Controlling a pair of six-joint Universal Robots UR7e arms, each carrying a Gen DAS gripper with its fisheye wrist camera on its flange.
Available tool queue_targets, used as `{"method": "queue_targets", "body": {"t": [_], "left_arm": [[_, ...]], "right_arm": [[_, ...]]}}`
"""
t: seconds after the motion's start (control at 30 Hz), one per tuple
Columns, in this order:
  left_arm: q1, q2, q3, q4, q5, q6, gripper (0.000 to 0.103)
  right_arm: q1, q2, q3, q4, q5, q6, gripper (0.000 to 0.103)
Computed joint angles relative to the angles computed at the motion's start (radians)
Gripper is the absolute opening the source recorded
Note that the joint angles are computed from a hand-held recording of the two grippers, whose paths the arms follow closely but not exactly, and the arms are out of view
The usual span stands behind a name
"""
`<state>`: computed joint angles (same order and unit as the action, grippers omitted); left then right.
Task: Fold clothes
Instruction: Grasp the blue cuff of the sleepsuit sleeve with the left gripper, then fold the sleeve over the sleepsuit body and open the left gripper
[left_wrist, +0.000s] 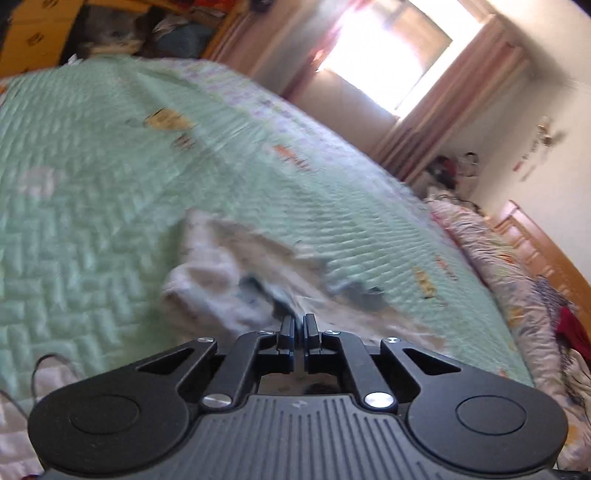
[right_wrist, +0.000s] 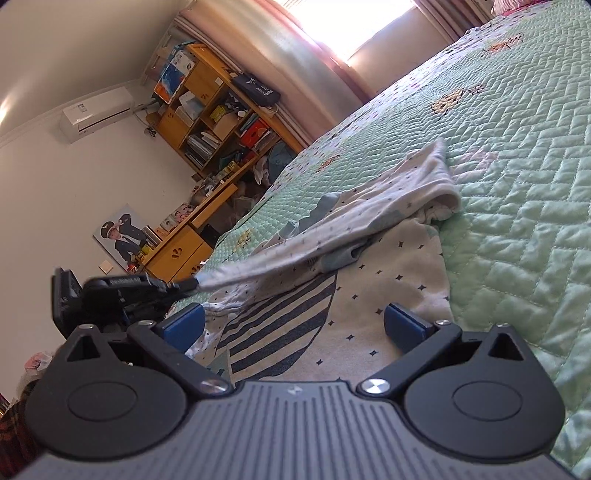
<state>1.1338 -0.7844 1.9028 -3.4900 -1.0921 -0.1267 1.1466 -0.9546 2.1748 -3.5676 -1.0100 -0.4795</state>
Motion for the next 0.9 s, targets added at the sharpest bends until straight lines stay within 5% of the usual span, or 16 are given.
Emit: {"method": "queue_targets", "body": {"t": [0.2, 0.37, 0.43, 0.5, 0.63, 0.8, 0.9], "left_arm": [[0.027, 0.028, 0.000, 0.009, 0.050, 0.016, 0.001], [0.017, 0.007, 0.008, 0.036, 0.034, -0.001, 0.016], [0.005, -0.005, 0.020, 0.050, 0.044, -0.028, 0.031], [-0.025, -0.015, 0.046, 0.017, 0.056, -0.002, 0.035], [-0.070, -0.012, 0.063, -0.021, -0.028, 0.094, 0.075], [-0.067, 0.033, 0.008, 0.062, -0.013, 0.084, 0.074], [-0.023, 0.027, 0.003, 0.135, -0.020, 0.016, 0.063]], "right_arm": [[0.000, -0.001, 0.006, -0.007, -0.005, -0.008, 0.103], [0.002, -0.003, 0.010, -0.007, -0.007, -0.009, 0.103], [-0.001, -0.004, 0.012, -0.008, -0.001, -0.009, 0.103], [-0.003, -0.004, 0.014, -0.008, 0.003, -0.009, 0.103], [-0.005, -0.005, 0.017, -0.014, 0.004, -0.013, 0.103], [-0.005, -0.005, 0.021, -0.020, 0.005, -0.016, 0.103], [-0.004, -0.004, 0.022, -0.024, 0.003, -0.017, 0.103]]}}
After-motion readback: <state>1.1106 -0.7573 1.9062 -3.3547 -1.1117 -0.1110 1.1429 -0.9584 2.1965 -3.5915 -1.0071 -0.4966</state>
